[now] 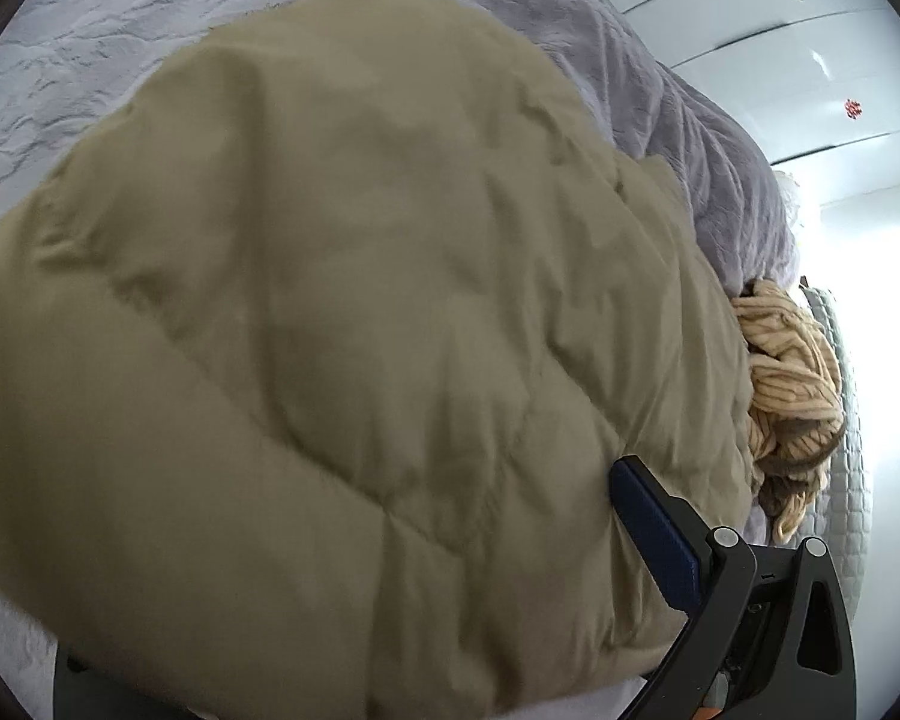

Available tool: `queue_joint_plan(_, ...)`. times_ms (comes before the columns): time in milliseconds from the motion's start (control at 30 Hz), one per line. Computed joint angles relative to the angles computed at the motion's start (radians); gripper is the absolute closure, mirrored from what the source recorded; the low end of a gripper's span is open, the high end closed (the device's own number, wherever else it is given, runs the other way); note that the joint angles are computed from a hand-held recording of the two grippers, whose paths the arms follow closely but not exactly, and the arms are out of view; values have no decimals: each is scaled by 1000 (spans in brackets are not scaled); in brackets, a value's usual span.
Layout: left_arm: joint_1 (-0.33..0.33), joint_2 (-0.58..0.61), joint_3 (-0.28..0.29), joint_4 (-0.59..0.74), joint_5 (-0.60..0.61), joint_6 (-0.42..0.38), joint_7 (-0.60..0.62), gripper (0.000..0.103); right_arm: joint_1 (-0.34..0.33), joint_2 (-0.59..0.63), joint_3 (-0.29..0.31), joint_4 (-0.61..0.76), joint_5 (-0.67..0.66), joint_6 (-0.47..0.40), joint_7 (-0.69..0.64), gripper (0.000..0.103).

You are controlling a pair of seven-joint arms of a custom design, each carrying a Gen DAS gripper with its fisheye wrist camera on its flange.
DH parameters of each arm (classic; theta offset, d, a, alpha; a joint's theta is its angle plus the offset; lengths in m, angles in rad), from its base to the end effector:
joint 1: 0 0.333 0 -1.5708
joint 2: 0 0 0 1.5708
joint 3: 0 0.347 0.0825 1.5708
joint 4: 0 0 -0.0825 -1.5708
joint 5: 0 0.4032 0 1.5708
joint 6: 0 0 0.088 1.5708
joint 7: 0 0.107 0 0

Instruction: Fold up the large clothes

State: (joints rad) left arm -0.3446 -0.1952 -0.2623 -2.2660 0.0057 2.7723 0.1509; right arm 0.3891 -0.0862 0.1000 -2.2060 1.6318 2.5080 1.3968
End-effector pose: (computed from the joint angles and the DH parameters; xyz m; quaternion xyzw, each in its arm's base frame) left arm 0.4428 -0.3173 0.5397 0.8701 -0.3555 0.3375 0.0513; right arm 0.4949 0.2560 0.4730 -0.3904 0.7383 0.3528 0.4219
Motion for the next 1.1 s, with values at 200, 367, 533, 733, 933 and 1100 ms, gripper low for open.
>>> queue_joint_plan(200,32,35,-20,47,91,-49,-76,15,0,41,9,38,-47,8,38,1)
queue_joint_plan(367,19,7,-7,52,99,-41,-12,73,-2,27,9,28,-181,6,182,48)
queue_joint_plan(533,18,-15,-31,113,185,-140,46,81,8,-10,10,19,-191,23,137,75)
queue_joint_plan(733,-23,-117,-33,63,135,-147,80,81,29,-124,-3,-68,-165,1,108,77)
queue_joint_plan(933,-117,-289,-34,-87,-1,-153,60,81,83,-307,-1,-244,-99,6,123,77)
queue_joint_plan(1100,-220,-416,-45,-208,-109,-176,-11,81,139,-465,24,-409,-70,39,212,76)
